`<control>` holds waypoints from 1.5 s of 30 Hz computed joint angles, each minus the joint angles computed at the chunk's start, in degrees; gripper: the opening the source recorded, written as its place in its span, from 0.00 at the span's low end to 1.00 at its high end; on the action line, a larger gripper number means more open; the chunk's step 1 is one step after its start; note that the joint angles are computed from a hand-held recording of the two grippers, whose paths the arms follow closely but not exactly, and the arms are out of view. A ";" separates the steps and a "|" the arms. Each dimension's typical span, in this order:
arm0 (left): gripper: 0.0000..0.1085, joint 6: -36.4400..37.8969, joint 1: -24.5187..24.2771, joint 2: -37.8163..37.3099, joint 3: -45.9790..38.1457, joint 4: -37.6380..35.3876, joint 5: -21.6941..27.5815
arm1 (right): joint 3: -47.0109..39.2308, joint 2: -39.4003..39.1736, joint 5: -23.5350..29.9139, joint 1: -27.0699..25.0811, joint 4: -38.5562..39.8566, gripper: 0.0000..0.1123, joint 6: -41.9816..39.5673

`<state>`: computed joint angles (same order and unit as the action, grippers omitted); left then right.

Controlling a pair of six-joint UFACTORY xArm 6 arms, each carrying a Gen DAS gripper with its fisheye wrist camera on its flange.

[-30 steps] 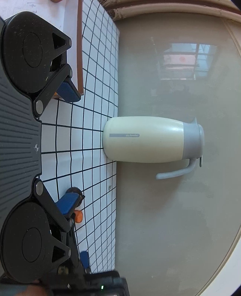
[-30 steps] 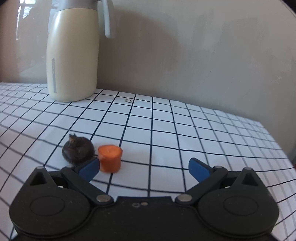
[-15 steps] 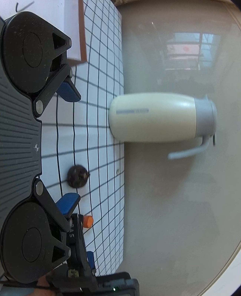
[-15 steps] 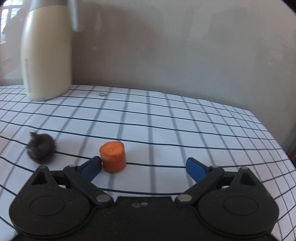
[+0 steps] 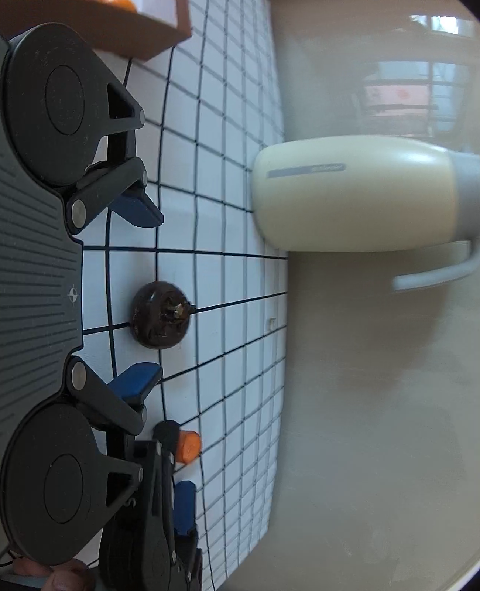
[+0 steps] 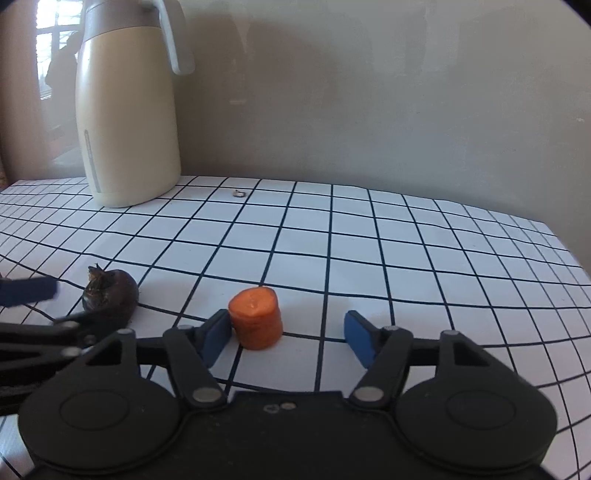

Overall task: Organize fruits
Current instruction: 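Grasp the dark brown fruit with the left tool while the right tool grasps the carrot piece, then carry the brown fruit in the left tool while the right tool carries the carrot piece over the box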

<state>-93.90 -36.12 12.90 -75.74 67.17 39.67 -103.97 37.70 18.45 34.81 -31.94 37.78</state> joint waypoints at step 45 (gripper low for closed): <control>0.40 2.56 -8.75 -12.53 7.92 2.61 3.72 | 24.88 -23.44 2.90 3.45 -21.37 0.17 24.69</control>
